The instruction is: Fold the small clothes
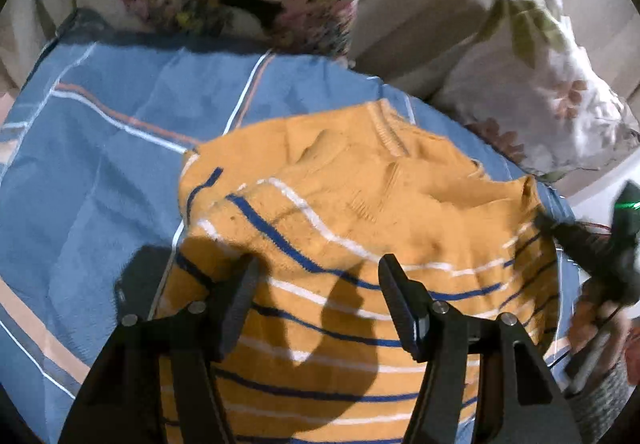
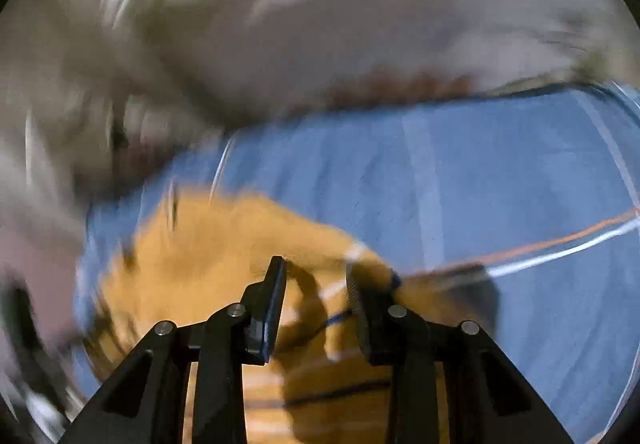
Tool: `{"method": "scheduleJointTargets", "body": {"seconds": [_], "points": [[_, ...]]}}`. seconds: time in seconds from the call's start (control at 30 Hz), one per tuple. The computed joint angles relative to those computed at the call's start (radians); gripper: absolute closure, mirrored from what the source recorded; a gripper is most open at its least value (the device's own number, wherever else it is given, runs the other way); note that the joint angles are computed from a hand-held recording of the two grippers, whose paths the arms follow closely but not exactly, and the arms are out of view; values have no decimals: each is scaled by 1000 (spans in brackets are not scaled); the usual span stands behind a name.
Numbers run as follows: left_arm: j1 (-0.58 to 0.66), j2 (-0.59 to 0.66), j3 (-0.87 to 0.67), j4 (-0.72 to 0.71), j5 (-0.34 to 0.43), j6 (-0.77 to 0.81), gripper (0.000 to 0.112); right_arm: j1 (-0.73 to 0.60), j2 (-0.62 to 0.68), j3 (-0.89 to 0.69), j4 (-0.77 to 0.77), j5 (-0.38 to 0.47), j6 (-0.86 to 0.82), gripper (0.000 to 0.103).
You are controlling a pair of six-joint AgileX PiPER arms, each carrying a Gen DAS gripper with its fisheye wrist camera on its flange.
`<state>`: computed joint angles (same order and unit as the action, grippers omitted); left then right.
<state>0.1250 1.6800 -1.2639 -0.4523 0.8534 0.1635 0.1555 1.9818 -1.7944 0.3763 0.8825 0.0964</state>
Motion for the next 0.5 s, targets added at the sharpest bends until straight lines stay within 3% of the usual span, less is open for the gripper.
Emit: {"method": "scheduleJointTargets", "body": {"seconds": [0.07, 0.23, 0.37, 0.5], "points": [[10, -6, 12, -18, -1, 29, 51, -70, -33, 17, 45, -18, 2, 67], [27, -8, 28, -51, 3, 98, 51, -102, 50, -57, -99, 106, 27, 68], [36, 16, 9, -78, 16, 104, 51, -105, 84, -25, 73, 133, -112, 69], [43, 33, -4, -97, 26, 112, 51, -59, 81, -16, 108, 140, -147, 61]]}}
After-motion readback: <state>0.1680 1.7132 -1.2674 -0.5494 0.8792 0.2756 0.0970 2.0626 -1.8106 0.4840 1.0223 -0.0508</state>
